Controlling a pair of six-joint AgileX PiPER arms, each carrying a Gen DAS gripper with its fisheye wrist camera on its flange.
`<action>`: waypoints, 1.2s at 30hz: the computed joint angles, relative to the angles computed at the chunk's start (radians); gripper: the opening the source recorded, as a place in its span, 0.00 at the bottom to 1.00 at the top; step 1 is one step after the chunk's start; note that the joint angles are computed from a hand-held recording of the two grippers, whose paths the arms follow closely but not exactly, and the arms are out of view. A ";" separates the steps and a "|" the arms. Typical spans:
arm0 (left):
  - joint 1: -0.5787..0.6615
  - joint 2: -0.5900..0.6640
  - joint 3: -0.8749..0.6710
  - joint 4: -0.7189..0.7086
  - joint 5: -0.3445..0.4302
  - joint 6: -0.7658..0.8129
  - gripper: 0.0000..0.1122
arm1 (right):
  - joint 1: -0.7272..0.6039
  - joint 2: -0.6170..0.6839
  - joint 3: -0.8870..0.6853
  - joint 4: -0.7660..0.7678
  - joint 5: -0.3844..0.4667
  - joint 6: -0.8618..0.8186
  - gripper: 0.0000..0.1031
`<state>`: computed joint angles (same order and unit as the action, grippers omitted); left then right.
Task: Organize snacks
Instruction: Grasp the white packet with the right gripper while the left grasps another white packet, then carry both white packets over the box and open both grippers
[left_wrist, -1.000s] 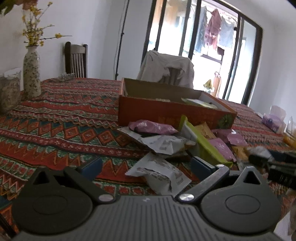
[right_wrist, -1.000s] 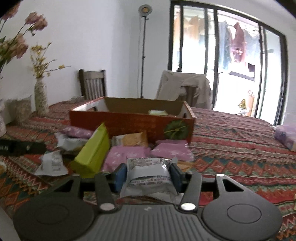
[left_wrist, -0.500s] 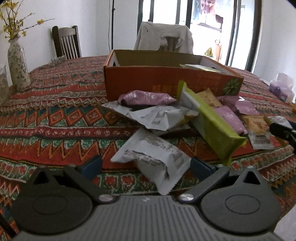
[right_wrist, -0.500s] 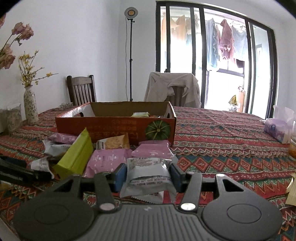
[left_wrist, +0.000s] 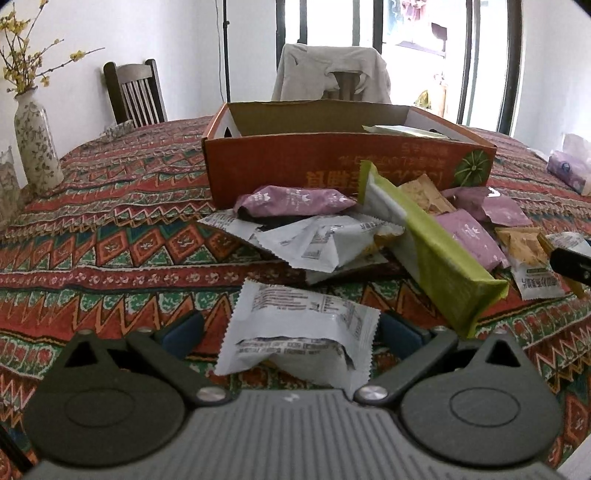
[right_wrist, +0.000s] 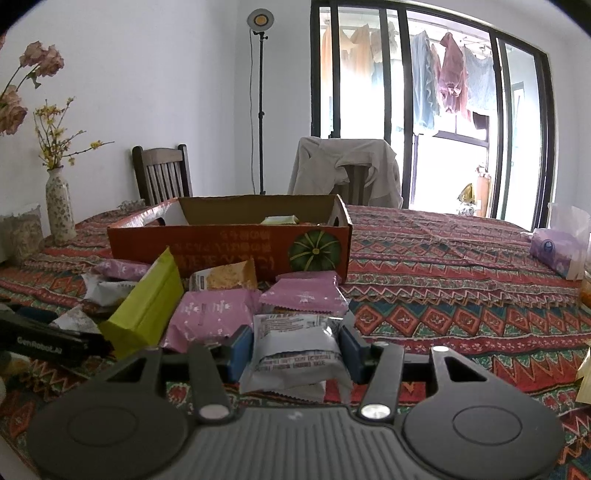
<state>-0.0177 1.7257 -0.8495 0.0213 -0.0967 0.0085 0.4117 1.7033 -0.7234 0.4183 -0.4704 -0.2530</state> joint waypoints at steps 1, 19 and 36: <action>0.000 -0.002 0.006 0.031 -0.009 -0.028 0.85 | -0.001 0.001 0.001 -0.004 -0.001 0.004 0.50; 0.017 -0.098 0.142 -0.024 -0.176 0.023 0.47 | -0.007 -0.006 0.015 -0.041 -0.010 0.043 0.50; 0.035 -0.219 0.172 0.130 -0.249 -0.125 0.47 | -0.007 -0.008 -0.035 -0.031 0.008 0.017 0.50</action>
<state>0.0172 1.5062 -0.6775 0.1516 -0.3457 -0.1161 0.4047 1.6955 -0.7582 0.3870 -0.4627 -0.2362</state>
